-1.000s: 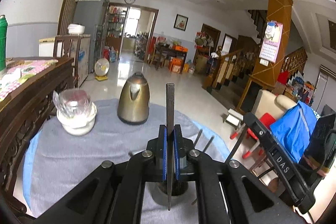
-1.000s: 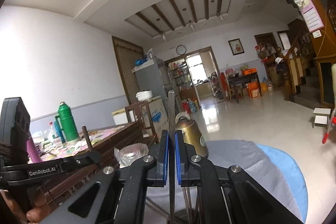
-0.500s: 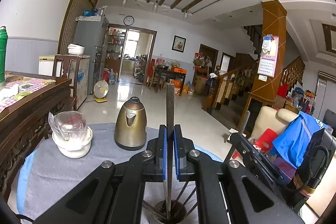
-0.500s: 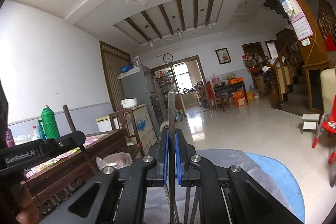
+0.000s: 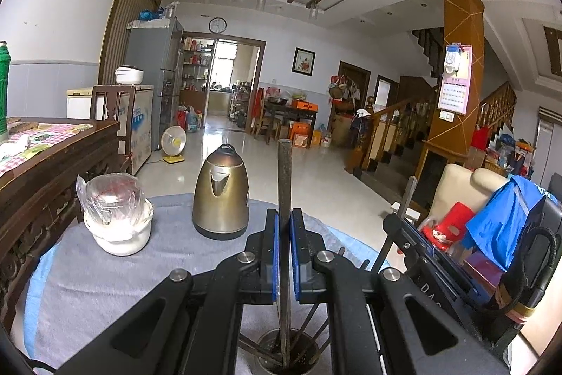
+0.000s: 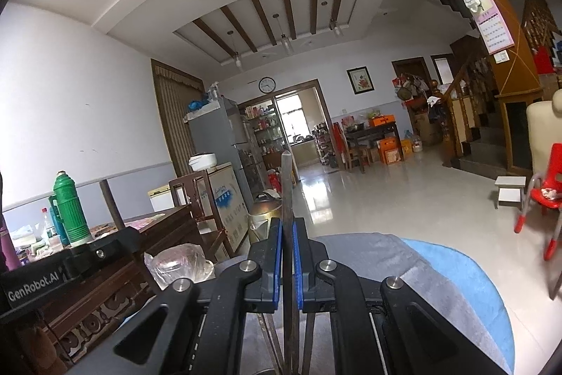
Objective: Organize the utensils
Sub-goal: 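Lower the held chopsticks into the grey cup with both grippers, then push the chopsticks down into the grey cup with both closed grippers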
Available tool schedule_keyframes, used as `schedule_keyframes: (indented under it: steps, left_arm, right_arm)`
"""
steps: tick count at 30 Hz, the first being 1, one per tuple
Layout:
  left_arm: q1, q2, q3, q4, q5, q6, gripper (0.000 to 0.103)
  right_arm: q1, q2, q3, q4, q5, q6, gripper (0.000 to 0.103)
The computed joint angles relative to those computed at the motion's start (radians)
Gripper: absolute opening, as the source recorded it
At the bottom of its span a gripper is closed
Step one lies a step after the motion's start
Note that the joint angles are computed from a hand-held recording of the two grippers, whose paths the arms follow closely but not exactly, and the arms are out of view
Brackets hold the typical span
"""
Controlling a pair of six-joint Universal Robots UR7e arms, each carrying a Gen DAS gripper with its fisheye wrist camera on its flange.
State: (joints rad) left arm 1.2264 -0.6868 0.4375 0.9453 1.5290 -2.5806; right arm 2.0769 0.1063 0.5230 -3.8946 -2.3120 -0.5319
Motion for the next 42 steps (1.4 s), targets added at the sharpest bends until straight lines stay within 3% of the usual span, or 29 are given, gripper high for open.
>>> schedule_keyframes:
  steps: [20,42]
  left_arm:
    - [-0.002,0.023,-0.013,0.004,-0.035,-0.012,0.006]
    - [0.027,0.074,-0.067,0.027,-0.015,-0.030,0.007]
  right_arm:
    - [-0.001,0.039,-0.067,0.083,-0.020,0.023,0.006]
    - [-0.006,0.173,-0.342,0.245,-0.059,0.006,0.007]
